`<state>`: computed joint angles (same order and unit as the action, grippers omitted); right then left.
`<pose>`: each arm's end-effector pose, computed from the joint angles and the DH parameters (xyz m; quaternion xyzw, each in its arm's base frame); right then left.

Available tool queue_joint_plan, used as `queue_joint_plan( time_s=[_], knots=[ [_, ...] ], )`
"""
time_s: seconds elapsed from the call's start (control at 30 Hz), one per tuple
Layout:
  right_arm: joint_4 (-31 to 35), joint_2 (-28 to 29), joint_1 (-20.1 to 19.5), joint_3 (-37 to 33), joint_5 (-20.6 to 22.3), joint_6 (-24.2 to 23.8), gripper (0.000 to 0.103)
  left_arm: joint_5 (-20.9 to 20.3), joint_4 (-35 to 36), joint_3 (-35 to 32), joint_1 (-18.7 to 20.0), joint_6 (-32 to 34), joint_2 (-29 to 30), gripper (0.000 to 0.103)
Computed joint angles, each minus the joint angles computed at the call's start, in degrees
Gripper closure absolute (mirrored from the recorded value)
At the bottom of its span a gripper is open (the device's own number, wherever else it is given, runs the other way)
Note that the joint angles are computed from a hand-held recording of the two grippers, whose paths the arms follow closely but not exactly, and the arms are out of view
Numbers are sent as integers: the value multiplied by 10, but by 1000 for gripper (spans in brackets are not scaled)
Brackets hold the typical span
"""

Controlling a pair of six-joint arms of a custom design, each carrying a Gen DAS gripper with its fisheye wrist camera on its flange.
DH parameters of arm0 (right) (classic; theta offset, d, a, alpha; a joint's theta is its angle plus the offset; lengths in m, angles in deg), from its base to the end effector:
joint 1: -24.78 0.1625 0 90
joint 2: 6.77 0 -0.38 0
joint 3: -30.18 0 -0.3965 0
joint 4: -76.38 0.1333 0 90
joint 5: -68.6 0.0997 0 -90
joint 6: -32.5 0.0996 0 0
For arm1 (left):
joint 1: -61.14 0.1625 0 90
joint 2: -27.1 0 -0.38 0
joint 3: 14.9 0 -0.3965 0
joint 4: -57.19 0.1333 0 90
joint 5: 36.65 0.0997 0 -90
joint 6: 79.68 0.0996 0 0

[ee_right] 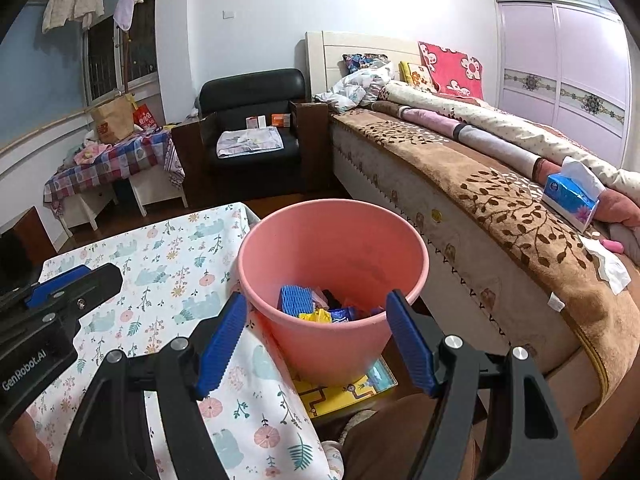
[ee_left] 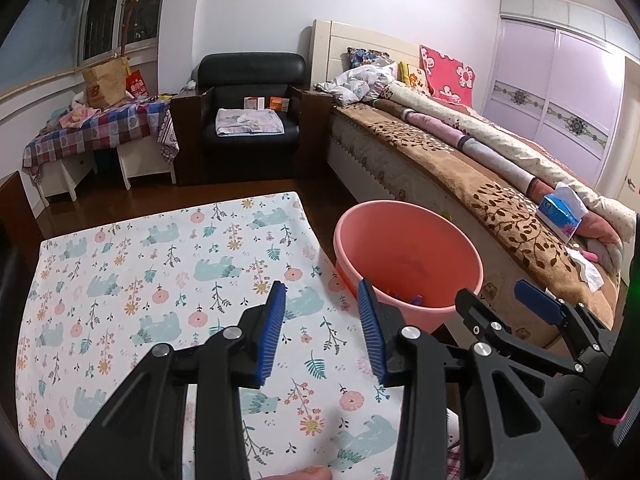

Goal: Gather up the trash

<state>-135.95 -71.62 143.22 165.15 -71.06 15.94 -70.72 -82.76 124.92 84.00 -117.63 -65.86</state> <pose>0.2449 -0.3318 0.1729 0.1412 -0.8237 0.4362 0.3337 -0.2424 -0.3364 0.2023 0.2102 0.8576 -0.3866 0.2662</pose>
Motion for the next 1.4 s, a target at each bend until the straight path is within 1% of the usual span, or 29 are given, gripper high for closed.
queue_joint_plan(
  time_s=[0.8,1.03,1.4],
  knots=[
    [-4,14,-4,-2,1,1,32,-11,-20,2,17,3,11,65],
    [-2,13,-3,-3,1,1,32,-12,-16,3,20,-2,9,65],
    [-14,27,-6,-4,3,-4,32,-10,-7,0,21,-10,8,65]
  ],
)
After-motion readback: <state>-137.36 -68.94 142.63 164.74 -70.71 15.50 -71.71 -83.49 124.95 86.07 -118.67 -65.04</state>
